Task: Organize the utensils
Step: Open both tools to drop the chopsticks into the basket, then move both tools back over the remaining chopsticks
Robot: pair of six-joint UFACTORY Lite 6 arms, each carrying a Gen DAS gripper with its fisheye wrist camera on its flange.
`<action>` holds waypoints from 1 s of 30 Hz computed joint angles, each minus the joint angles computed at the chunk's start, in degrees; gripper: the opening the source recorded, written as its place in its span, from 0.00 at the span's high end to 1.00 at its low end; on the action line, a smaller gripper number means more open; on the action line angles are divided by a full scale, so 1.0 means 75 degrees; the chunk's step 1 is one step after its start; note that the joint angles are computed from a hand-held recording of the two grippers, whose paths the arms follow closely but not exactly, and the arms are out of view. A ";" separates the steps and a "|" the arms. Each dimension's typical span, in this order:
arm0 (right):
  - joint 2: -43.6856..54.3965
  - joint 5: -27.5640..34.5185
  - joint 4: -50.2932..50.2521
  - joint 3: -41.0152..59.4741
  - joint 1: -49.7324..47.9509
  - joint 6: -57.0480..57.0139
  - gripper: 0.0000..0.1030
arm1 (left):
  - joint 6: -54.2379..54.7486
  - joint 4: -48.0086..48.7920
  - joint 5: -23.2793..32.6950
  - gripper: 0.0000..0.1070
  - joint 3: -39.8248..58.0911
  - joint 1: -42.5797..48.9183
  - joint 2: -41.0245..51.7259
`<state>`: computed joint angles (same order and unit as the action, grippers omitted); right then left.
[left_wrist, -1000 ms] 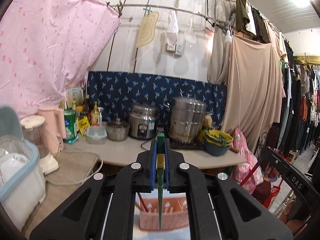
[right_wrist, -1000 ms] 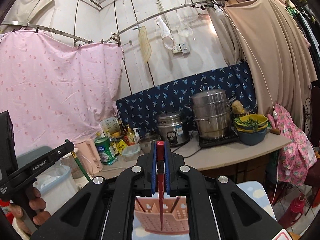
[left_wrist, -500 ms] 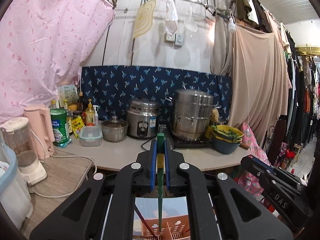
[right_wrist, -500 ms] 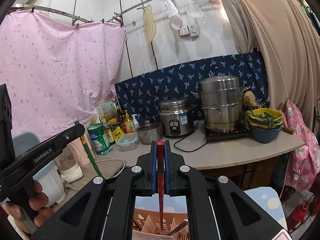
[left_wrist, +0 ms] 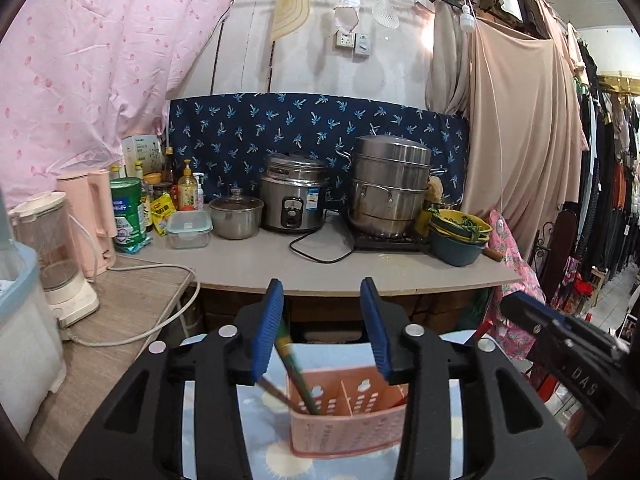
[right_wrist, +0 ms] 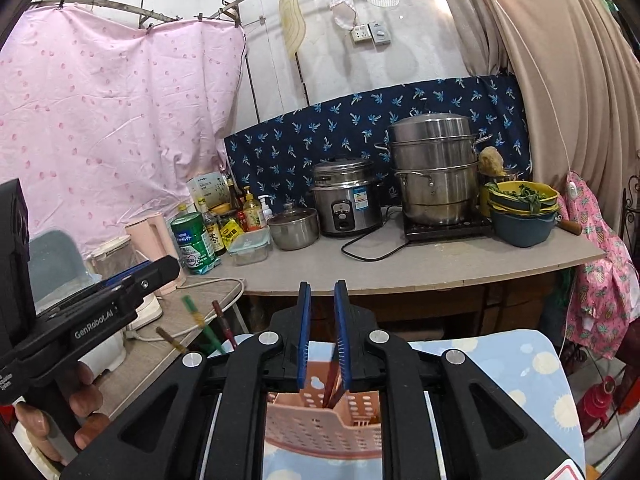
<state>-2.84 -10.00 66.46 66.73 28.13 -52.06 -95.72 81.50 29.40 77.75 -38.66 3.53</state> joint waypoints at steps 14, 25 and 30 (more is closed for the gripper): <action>-0.4798 -0.1784 0.4889 -0.4295 0.2102 -0.3970 0.73 | -0.0584 -0.1178 0.3135 0.53 -0.3615 -0.3299 -0.2898; -0.7132 -0.5714 0.6708 -0.6929 0.6954 -0.2689 0.73 | -0.2488 -0.2675 0.4125 0.53 -0.5675 -0.5442 -0.3045; -0.6776 -0.6180 0.6918 -0.7445 0.8169 -0.1543 0.73 | -0.3160 -0.3058 0.3979 0.53 -0.6138 -0.5934 -0.2776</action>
<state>-53.66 -56.35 118.35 10.89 89.39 -63.63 -119.42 58.57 59.24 31.72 -83.16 -17.29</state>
